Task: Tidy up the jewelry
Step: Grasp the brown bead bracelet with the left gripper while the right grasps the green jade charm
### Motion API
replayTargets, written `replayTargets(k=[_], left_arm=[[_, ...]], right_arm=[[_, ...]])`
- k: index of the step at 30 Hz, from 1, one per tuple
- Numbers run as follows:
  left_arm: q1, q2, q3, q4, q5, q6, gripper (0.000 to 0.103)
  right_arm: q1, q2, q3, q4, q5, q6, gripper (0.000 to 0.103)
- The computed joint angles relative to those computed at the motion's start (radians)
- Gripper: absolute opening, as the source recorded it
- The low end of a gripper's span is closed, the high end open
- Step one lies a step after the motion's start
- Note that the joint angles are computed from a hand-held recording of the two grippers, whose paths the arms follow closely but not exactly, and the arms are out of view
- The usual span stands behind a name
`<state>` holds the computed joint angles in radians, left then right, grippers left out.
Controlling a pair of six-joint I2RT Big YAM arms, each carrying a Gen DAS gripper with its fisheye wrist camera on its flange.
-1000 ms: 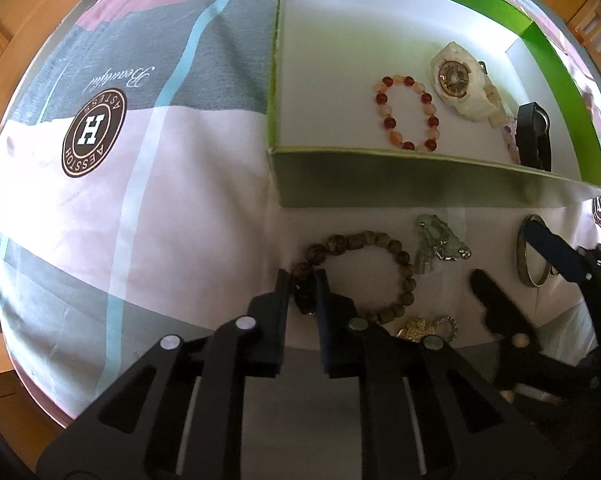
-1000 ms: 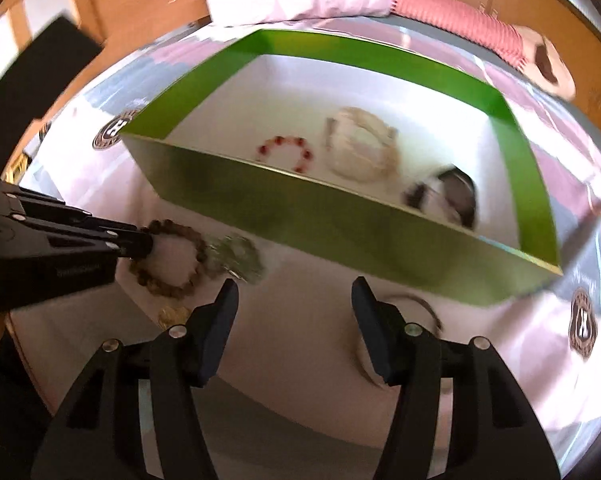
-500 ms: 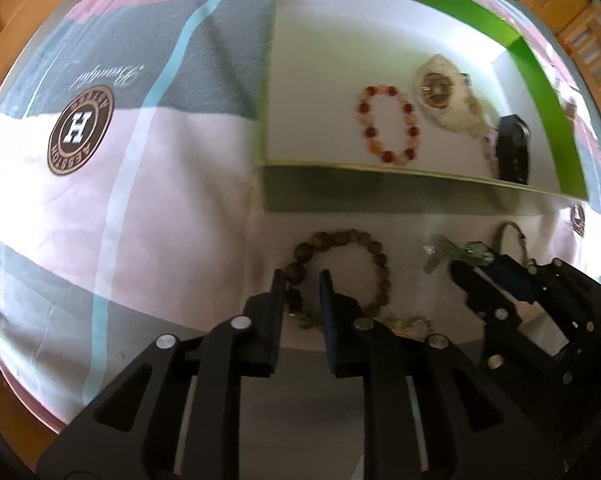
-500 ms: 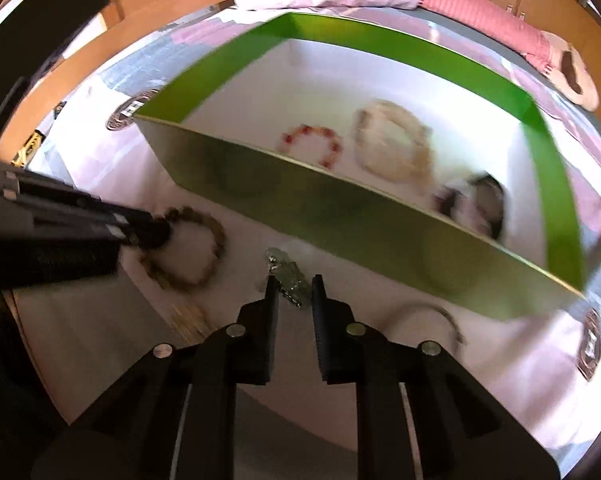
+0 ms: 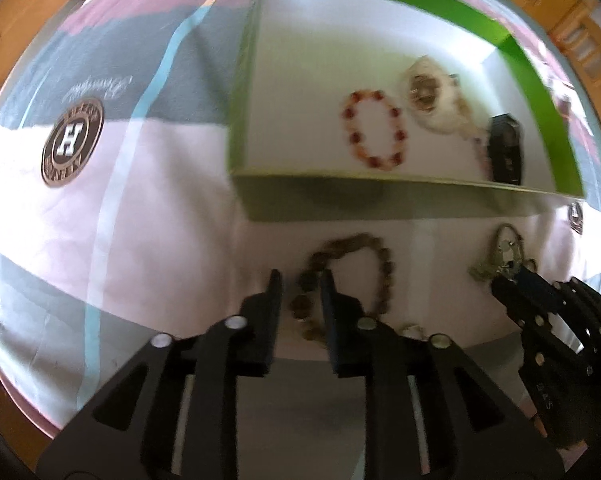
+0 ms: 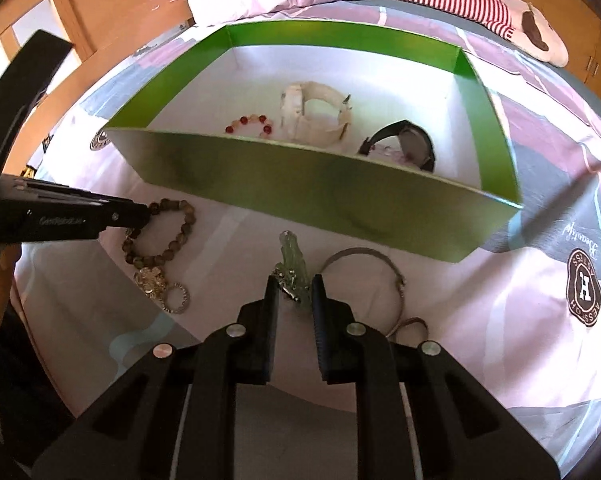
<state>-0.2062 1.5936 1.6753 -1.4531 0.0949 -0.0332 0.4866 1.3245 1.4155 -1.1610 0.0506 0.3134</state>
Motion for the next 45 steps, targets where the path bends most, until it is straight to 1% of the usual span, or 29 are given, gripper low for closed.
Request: replayTargets(k=[1,3,5,7,8,9,12,17,18,19,22,26,27,31,32,34,37,42,45], left_arm=[[0.004,0.004,-0.002,-0.007,-0.005,0.002,0.023],[0.000,0.002,-0.005,-0.002,-0.021,0.012,0.024],[-0.008,-0.002,-0.009,0.004,-0.029,0.007,0.024],[-0.010,-0.005,-0.014,0.010,-0.033,-0.008,0.023],[-0.024,-0.005,-0.018,0.018,-0.038,-0.026,0.021],[-0.025,-0.006,-0.019,0.021,-0.038,-0.029,0.018],[-0.028,-0.024,-0.035,0.028,-0.032,-0.041,0.011],[-0.040,-0.037,-0.043,0.042,-0.032,-0.053,0.011],[-0.040,-0.040,-0.042,0.043,-0.033,-0.052,0.012],[-0.023,-0.036,-0.022,0.030,-0.028,-0.033,0.012],[-0.031,-0.037,-0.015,0.035,-0.040,-0.028,0.015],[-0.060,-0.060,-0.030,0.053,-0.100,-0.014,0.017],[-0.068,-0.064,-0.033,0.057,-0.109,-0.012,0.017],[-0.094,-0.079,-0.043,0.072,-0.139,-0.009,0.017],[-0.099,-0.081,-0.044,0.073,-0.142,-0.007,0.017],[-0.105,-0.088,-0.053,0.077,-0.148,0.004,0.012],[-0.126,-0.086,-0.059,0.084,-0.157,-0.003,0.012],[-0.134,-0.082,-0.057,0.082,-0.169,0.001,0.012],[-0.138,-0.089,-0.075,0.095,-0.172,-0.001,0.013]], right_arm=[[0.005,0.004,0.001,0.003,0.004,-0.002,0.016],[0.012,0.007,0.001,0.011,0.017,0.000,0.017],[0.013,0.012,0.005,0.014,0.020,0.002,0.017],[0.017,0.014,0.004,0.024,0.030,0.008,0.021],[0.010,0.009,-0.002,0.026,0.029,0.004,0.023],[0.008,0.010,-0.004,0.028,0.029,0.006,0.025],[0.008,0.013,-0.010,0.049,0.037,0.010,0.025],[0.013,0.019,-0.011,0.060,0.047,0.005,0.025],[0.014,0.022,-0.009,0.061,0.047,0.006,0.025],[0.014,0.022,-0.008,0.062,0.047,0.005,0.025],[0.013,0.019,-0.009,0.059,0.040,-0.001,0.025],[0.018,0.015,-0.008,0.057,0.031,-0.002,0.023],[0.019,0.015,-0.007,0.057,0.034,-0.003,0.020],[0.024,0.010,-0.003,0.061,0.038,-0.002,0.014],[0.024,0.010,-0.002,0.060,0.037,-0.001,0.014],[0.025,0.009,-0.001,0.059,0.038,-0.003,0.013],[0.027,0.011,0.000,0.057,0.043,-0.010,0.013],[0.031,0.012,-0.001,0.055,0.048,-0.019,0.014],[0.031,0.013,-0.002,0.055,0.047,-0.016,0.014]])
